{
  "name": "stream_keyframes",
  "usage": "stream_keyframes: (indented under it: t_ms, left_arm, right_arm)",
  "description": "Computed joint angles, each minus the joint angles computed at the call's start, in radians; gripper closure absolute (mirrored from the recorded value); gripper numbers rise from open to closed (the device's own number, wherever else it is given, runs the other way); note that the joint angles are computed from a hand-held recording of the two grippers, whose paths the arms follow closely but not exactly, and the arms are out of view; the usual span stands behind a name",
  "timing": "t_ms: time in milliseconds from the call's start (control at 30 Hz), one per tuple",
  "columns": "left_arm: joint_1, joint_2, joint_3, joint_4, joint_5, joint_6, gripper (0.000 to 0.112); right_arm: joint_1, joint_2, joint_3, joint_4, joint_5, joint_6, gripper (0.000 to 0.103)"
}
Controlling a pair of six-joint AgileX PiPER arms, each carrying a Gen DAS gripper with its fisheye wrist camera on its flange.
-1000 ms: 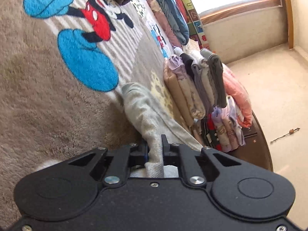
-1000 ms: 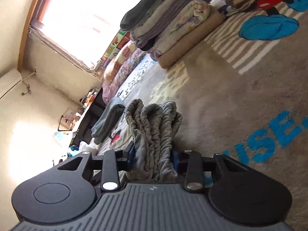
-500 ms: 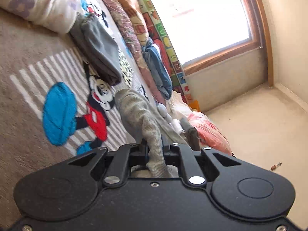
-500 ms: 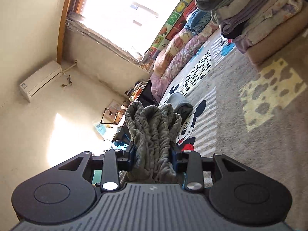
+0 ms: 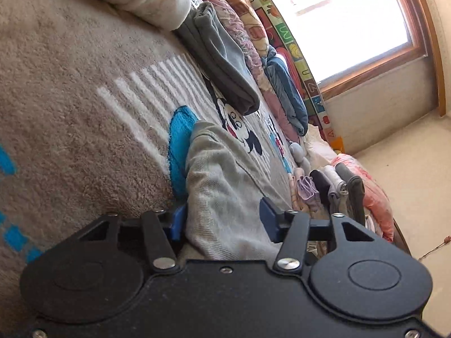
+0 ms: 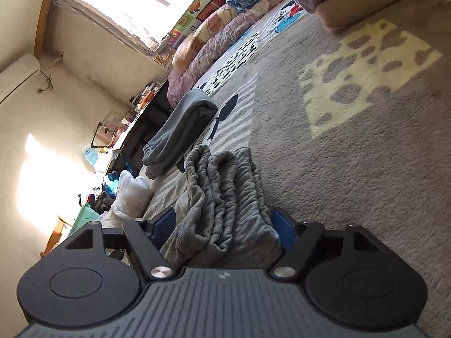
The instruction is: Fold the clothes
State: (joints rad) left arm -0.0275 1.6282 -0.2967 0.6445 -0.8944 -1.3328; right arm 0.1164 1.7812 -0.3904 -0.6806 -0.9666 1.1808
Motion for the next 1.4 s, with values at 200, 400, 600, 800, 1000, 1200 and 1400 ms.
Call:
stream_keyframes:
  t_ms: [200,400,600,800,1000,1200,1400]
  left_arm:
    - [0.087,0.003,-0.022,0.109,-0.086,-0.129,0.103]
    - [0.143,-0.049,-0.144,0.206,-0.056,-0.281,0.104]
    - [0.179,0.007,-0.429,0.331,0.059,-0.42,0.104]
    - [0.184,0.079,-0.703,0.474,0.191,-0.584,0.104]
    - [0.175,0.109,-0.667,0.52,0.38,-0.577,0.105]
    - [0.23,0.173,-0.521,0.403,0.322,-0.404,0.054]
    - [0.249,0.235,-0.509,0.319,0.232,-0.298,0.085]
  right_arm:
    - [-0.078,0.035,-0.017,-0.092,-0.102,0.064,0.065]
    - [-0.097,0.017,-0.165,-0.197,-0.123,0.236,0.07]
    - [-0.034,0.118,-0.508,-0.249,-0.031,0.431,0.077]
    - [0.024,0.274,-0.916,-0.396,0.108,0.629,0.077]
    - [0.043,0.388,-1.02,-0.567,0.31,0.819,0.062]
    - [0.072,0.448,-0.955,-0.404,0.271,0.67,0.025]
    - [0.136,0.494,-1.078,-0.555,0.312,0.77,0.029]
